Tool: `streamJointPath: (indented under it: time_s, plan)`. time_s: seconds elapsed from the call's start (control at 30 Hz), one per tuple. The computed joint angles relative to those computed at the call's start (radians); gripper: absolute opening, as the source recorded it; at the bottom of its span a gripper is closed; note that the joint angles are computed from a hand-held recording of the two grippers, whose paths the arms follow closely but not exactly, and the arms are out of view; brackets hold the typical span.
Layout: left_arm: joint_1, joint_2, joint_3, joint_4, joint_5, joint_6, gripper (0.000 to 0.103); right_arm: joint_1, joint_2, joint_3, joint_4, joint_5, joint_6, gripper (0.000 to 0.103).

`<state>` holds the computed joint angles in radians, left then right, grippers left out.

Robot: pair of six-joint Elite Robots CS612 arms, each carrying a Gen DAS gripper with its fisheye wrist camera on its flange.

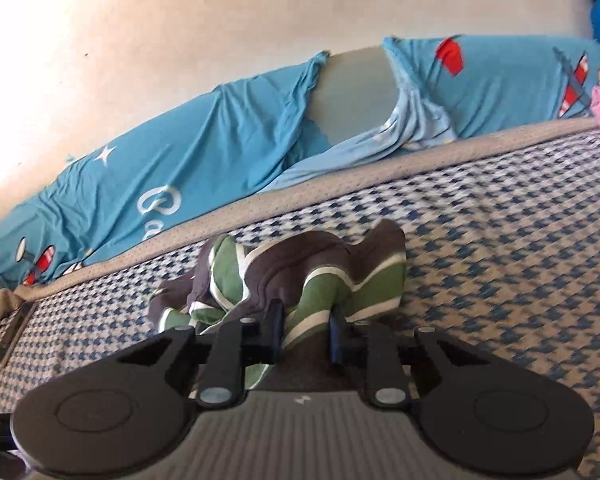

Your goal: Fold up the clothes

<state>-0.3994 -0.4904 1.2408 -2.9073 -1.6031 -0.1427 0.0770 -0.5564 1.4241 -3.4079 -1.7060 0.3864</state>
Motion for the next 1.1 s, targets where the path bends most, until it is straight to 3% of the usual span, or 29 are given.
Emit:
streamJointPath:
  time_s: [0.1,0.17,0.33,0.47,0.63,0.83,1.0,1.07,1.1]
  plan:
    - [0.000,-0.001,0.003,-0.001,-0.008,0.002,0.103,-0.012,-0.025,0.023,0.068,-0.094,0.096,0.028]
    - [0.000,-0.003,0.007,-0.005,-0.012,0.008,0.103,-0.028,-0.046,0.048,0.118,-0.113,0.192,0.032]
    - [-0.004,-0.004,0.014,-0.014,-0.005,0.018,0.103,-0.038,-0.066,0.100,-0.011,-0.168,0.098,0.039]
    - [-0.008,-0.004,0.018,-0.017,0.007,0.030,0.103,-0.052,-0.067,0.118,-0.092,-0.002,0.036,0.049]
    - [-0.012,-0.003,0.020,-0.017,0.014,0.044,0.103,-0.044,-0.063,0.103,-0.028,0.141,-0.097,0.055]
    - [-0.012,-0.001,0.018,-0.007,0.010,0.047,0.103,-0.010,-0.055,0.093,0.064,0.173,-0.284,0.072]
    - [-0.012,-0.002,0.020,-0.004,0.001,0.052,0.103,0.012,-0.032,0.059,0.115,0.102,-0.345,0.070]
    - [-0.012,-0.001,0.019,-0.004,0.004,0.052,0.103,0.015,-0.028,0.051,0.129,0.069,-0.332,0.052]
    - [-0.012,-0.001,0.018,-0.004,0.005,0.052,0.103,0.013,-0.029,0.052,0.129,0.065,-0.318,0.049]
